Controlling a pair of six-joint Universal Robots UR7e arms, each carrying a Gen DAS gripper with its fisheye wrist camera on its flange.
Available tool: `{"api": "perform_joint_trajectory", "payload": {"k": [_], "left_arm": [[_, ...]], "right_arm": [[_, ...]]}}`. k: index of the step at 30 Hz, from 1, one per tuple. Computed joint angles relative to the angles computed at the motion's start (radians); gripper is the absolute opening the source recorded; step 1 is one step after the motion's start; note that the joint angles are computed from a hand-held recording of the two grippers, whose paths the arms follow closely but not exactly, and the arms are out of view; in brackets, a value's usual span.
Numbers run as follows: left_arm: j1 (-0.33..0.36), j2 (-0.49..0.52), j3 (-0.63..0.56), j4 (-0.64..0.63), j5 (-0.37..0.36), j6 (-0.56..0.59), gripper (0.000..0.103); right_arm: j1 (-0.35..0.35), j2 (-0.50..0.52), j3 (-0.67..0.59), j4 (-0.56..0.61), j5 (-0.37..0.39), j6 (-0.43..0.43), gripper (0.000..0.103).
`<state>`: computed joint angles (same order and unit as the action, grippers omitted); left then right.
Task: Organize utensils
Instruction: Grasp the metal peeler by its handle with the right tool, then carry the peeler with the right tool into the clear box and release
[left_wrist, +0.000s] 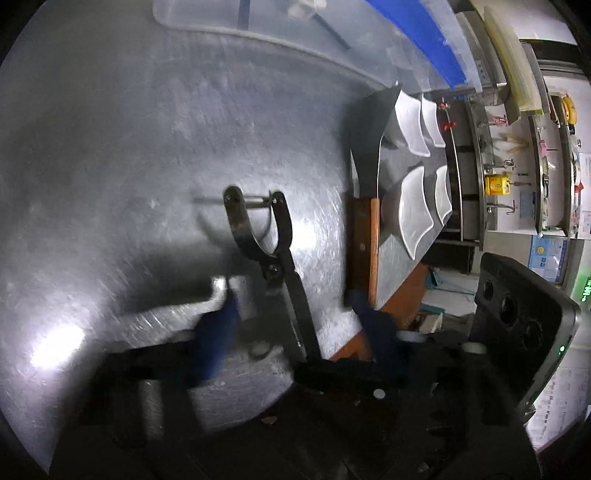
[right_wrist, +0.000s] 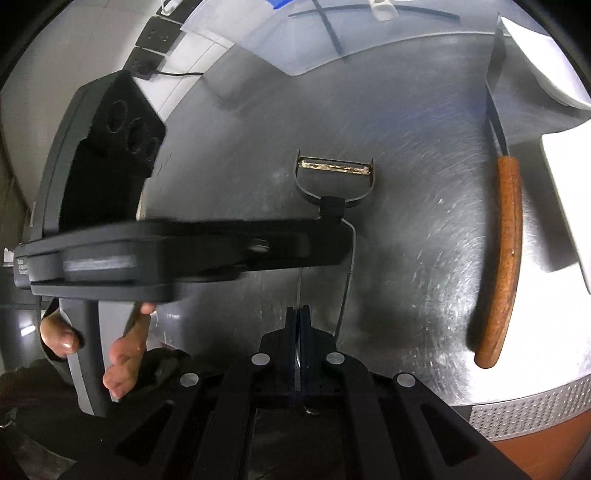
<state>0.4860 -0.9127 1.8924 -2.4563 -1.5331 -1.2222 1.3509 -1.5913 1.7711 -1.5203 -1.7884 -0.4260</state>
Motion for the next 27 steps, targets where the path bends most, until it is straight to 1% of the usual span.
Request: {"api": "perform_joint_trajectory", "payload": {"k": [1,3,6,8,9,12,14,16,20,21,23,24,26,27], "left_arm": [[0.005,0.006,0.002,-0.008,-0.017,-0.003,0.034],[0.009,0.017,0.003,-0.015,-0.033,-0.014,0.02],[0.01,0.017,0.02,-0.049,-0.026,-0.045,0.011],[0.008,0.013,0.029,-0.077,-0.02,-0.053,0.011],[0.004,0.01,0.028,-0.085,-0.01,-0.046,0.011],[-0.017,0.001,0.008,-0.104,0.035,0.001,0.011],[-0.024,-0.007,-0.009,-0.122,0.06,0.037,0.011],[-0.029,-0.01,-0.06,-0.119,0.097,0.105,0.011],[-0.01,0.017,-0.218,-0.083,0.194,0.263,0.011],[0.0,0.035,-0.28,-0.063,0.235,0.314,0.011],[0.019,0.066,-0.378,-0.017,0.294,0.384,0.011],[0.039,0.091,-0.449,0.025,0.33,0.408,0.011],[0.07,0.128,-0.546,0.107,0.349,0.432,0.011],[0.095,0.15,-0.593,0.144,0.354,0.426,0.011]], "right_arm": [[0.01,0.004,-0.009,0.008,0.001,0.007,0.003],[0.007,0.002,-0.016,0.018,0.004,0.0,0.003],[0.01,-0.009,-0.011,0.017,-0.002,-0.001,0.003],[0.005,-0.007,-0.027,0.026,0.008,-0.005,0.003],[-0.003,-0.036,-0.028,0.042,0.008,-0.021,0.003],[0.021,-0.08,-0.051,0.062,0.022,-0.045,0.003],[0.05,-0.076,-0.086,0.048,0.041,-0.062,0.003],[0.082,-0.066,-0.113,0.011,0.057,-0.086,0.003],[0.178,0.011,-0.24,-0.077,0.059,-0.134,0.003],[0.21,0.042,-0.275,-0.121,0.05,-0.148,0.003],[0.245,0.111,-0.343,-0.167,0.033,-0.16,0.003],[0.261,0.169,-0.4,-0.183,0.027,-0.152,0.003],[0.286,0.242,-0.448,-0.204,-0.001,-0.124,0.003],[0.291,0.288,-0.484,-0.201,-0.015,-0.108,0.003]]}}
